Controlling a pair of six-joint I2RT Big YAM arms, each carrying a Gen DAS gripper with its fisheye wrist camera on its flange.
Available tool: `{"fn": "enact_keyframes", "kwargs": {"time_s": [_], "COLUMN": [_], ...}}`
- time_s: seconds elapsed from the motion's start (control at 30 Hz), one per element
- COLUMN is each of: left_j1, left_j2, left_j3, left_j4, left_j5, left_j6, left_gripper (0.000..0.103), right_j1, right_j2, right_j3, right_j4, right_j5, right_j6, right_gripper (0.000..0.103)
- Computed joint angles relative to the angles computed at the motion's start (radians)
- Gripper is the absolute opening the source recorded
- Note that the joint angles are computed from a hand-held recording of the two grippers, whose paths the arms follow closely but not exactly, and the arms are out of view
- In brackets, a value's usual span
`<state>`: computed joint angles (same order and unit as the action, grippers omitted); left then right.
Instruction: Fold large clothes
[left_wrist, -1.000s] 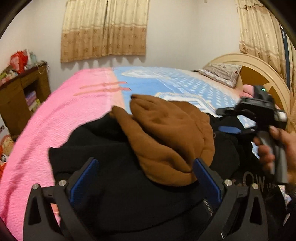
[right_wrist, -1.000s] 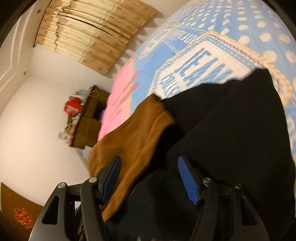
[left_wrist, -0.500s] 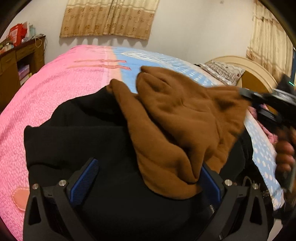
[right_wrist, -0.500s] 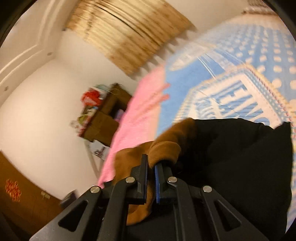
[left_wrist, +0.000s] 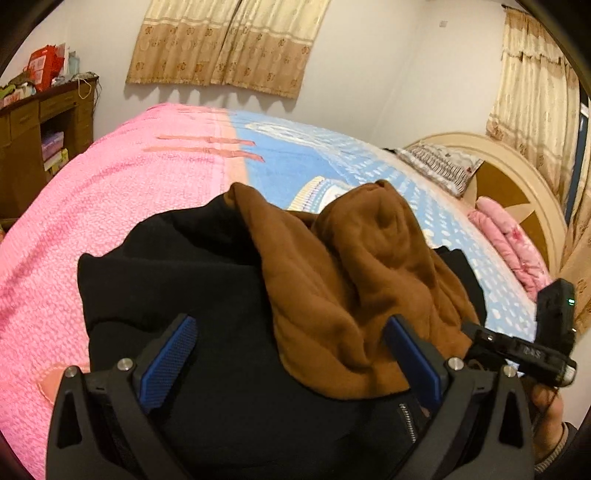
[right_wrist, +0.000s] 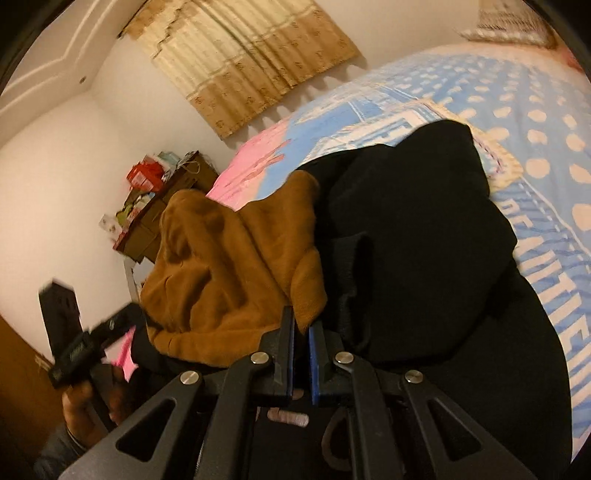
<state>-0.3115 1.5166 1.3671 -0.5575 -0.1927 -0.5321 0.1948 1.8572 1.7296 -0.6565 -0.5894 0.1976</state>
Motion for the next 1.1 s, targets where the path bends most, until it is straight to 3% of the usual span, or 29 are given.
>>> {"fn": "enact_keyframes", "kwargs": {"time_s": [0.17, 0.23, 0.33, 0.43, 0.5, 0.53, 0.6, 0.63, 0.7, 0.77, 0.87, 0.9, 1.0, 1.1], "left_j1": [0.016, 0.010, -0.007, -0.012, -0.013, -0.014, -0.014, -0.017, -0.019, -0.011, -0.005, -0.007, -0.012, -0.002], "left_j2": [0.069, 0.061, 0.068, 0.077, 0.088, 0.093, 0.083, 0.059, 0.028, 0.061, 0.089, 0.089, 0.073, 0.072], "left_j3": [0.070, 0.054, 0.061, 0.064, 0.073, 0.077, 0.072, 0.050, 0.021, 0.064, 0.076, 0.072, 0.023, 0.021], "left_j4": [-0.151, -0.152, -0.179, -0.185, -0.191, -0.194, -0.185, -0.152, -0.106, -0.181, -0.201, -0.192, -0.117, -0.112], "left_j5": [-0.074, -0.085, -0.136, -0.158, -0.172, -0.179, -0.181, -0.172, -0.155, -0.150, -0.147, -0.150, -0.169, -0.142], "left_j6": [-0.014, 0.017, 0.053, 0.054, 0.060, 0.065, 0.058, 0.051, 0.054, 0.039, 0.058, 0.065, 0.098, 0.094], "left_gripper": [0.103, 0.103, 0.103, 0.103, 0.103, 0.103, 0.103, 0.103, 0.103, 0.103, 0.103, 0.103, 0.103, 0.103], "right_j1": [-0.008, -0.015, -0.004, 0.008, 0.021, 0.028, 0.047, 0.053, 0.067, 0.085, 0.104, 0.104, 0.105, 0.101], "right_j2": [0.001, -0.013, -0.074, -0.099, -0.081, -0.062, -0.045, -0.025, 0.039, 0.090, 0.147, 0.147, 0.090, 0.098], "right_j3": [0.003, -0.001, -0.045, -0.045, -0.007, 0.023, 0.056, 0.088, 0.191, 0.254, 0.314, 0.302, 0.172, 0.171], "right_j4": [-0.031, -0.030, 0.036, 0.090, 0.071, 0.050, 0.017, -0.005, -0.124, -0.206, -0.295, -0.291, -0.171, -0.160], "right_j5": [0.012, 0.027, 0.134, 0.150, 0.099, 0.053, 0.095, 0.078, 0.043, 0.120, 0.204, 0.209, 0.234, 0.228], "right_j6": [-0.018, -0.002, -0.004, -0.019, -0.054, -0.069, -0.083, -0.080, -0.122, -0.150, -0.226, -0.249, -0.299, -0.280], "right_gripper": [0.007, 0.011, 0.011, 0.016, 0.021, 0.026, 0.027, 0.033, 0.050, 0.050, 0.049, 0.049, 0.049, 0.050]}}
